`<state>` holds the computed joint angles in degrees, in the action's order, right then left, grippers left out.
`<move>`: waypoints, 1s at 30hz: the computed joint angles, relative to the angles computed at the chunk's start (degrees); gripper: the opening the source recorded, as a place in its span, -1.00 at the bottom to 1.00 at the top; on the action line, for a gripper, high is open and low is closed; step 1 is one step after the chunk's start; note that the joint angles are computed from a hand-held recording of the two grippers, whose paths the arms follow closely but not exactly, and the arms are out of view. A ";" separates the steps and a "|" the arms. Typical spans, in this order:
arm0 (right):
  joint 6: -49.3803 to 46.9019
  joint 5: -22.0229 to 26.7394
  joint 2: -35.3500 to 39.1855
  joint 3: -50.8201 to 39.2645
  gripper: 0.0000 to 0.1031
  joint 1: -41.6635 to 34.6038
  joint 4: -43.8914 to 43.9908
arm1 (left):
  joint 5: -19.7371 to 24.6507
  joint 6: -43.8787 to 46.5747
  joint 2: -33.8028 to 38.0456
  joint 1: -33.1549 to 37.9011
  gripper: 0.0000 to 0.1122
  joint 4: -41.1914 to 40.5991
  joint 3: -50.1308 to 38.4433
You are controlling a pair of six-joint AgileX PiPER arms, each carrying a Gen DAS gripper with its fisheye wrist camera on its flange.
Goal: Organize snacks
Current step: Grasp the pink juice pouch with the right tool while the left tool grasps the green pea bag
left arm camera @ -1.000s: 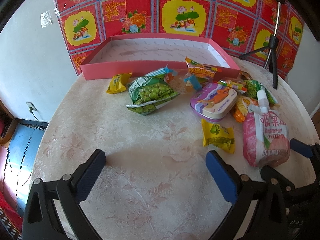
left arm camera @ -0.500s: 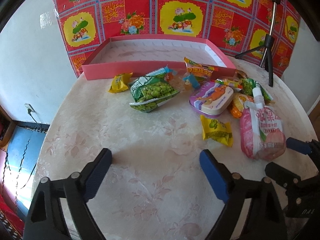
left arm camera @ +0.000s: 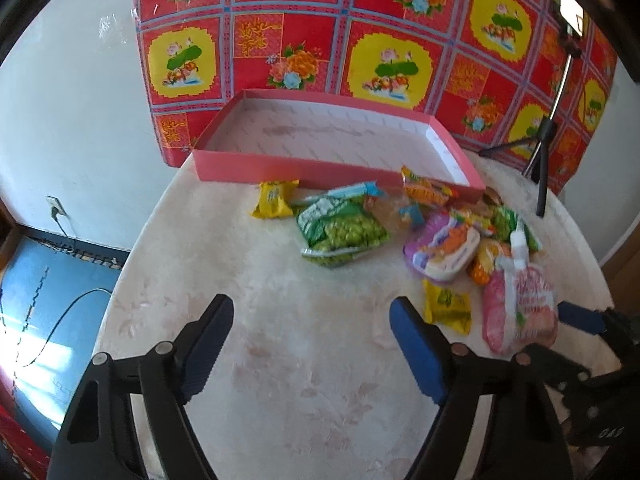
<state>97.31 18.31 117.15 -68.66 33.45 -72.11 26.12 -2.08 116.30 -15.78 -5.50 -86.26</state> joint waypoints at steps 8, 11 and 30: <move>-6.72 0.51 2.72 -4.41 0.60 -0.35 7.48 | 4.00 4.36 4.76 0.55 0.42 -6.81 -9.08; -8.87 0.24 3.15 -4.95 0.54 -0.81 9.71 | 6.37 3.22 7.49 0.65 0.30 -6.58 -13.34; -4.11 1.35 3.92 -6.38 0.54 -0.62 5.47 | 11.47 -2.31 15.58 0.79 0.11 -6.18 -25.15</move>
